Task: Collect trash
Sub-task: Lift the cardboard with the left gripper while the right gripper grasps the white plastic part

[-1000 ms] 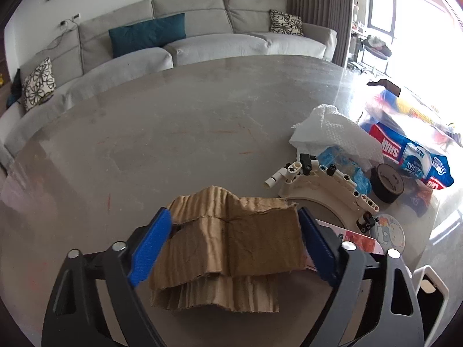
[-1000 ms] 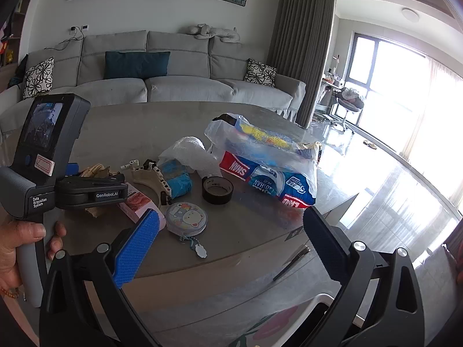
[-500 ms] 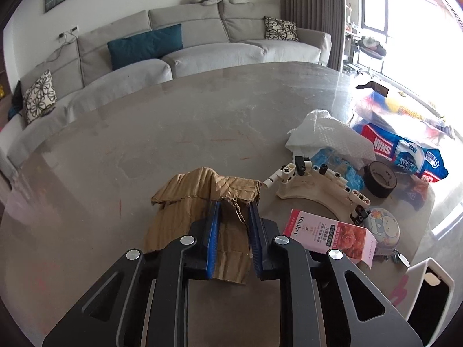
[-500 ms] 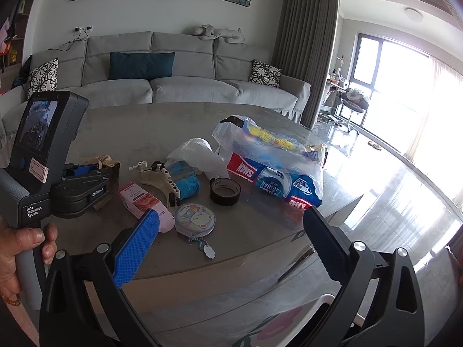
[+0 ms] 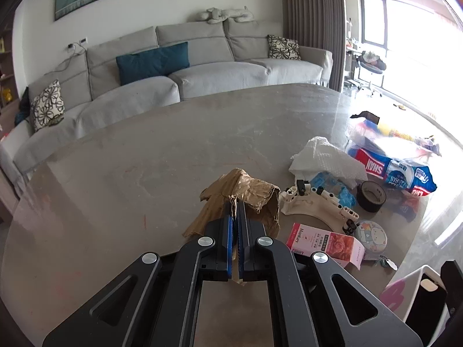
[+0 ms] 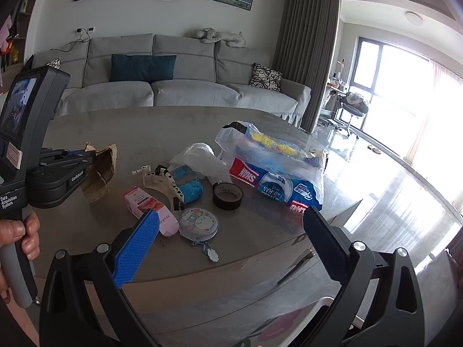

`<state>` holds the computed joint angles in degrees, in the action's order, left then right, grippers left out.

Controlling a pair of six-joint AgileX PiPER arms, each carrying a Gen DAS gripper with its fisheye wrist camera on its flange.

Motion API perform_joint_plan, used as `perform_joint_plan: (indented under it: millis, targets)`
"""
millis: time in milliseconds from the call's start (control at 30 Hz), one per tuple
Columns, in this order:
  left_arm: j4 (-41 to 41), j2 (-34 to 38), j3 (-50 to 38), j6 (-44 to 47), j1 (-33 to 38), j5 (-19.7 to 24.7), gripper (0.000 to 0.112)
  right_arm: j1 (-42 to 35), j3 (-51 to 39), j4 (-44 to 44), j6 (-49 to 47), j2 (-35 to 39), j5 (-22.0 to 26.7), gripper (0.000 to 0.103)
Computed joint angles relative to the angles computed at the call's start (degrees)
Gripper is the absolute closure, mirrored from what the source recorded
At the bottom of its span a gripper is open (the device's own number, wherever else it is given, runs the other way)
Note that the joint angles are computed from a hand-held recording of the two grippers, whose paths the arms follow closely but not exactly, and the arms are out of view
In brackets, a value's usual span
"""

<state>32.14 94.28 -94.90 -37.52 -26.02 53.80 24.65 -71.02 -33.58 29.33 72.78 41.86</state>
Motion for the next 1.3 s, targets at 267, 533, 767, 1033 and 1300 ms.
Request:
perform_joint_plan:
  millis: [267,533,767,1033,1300]
  targets:
    - [-0.20,-5.15,3.29,1.30,2.11,0.60,0.108,-1.30,-2.47,8.81,-8.60,5.80,-5.13,0.004]
    - [0.04,-7.30,4.40,2.32,3.68,1.62,0.108,-2.45,-7.92,28.70,-33.80,14.17,-11.46,0.004]
    - [1.04,-7.50,4.52,1.94,3.12,2.25,0.108,-3.63,-11.75,35.70,-45.10,18.77,-9.70,0.004]
    - [0.57,-6.54,4.35,1.12,2.95,2.56,0.108,-4.39,-12.89,41.21,-52.71,21.36,-8.45,0.004]
    - [0.73,-7.40,4.19,1.23,2.58,3.54,0.108,-3.82,-12.31,39.66,-52.56,23.05,-9.08,0.005]
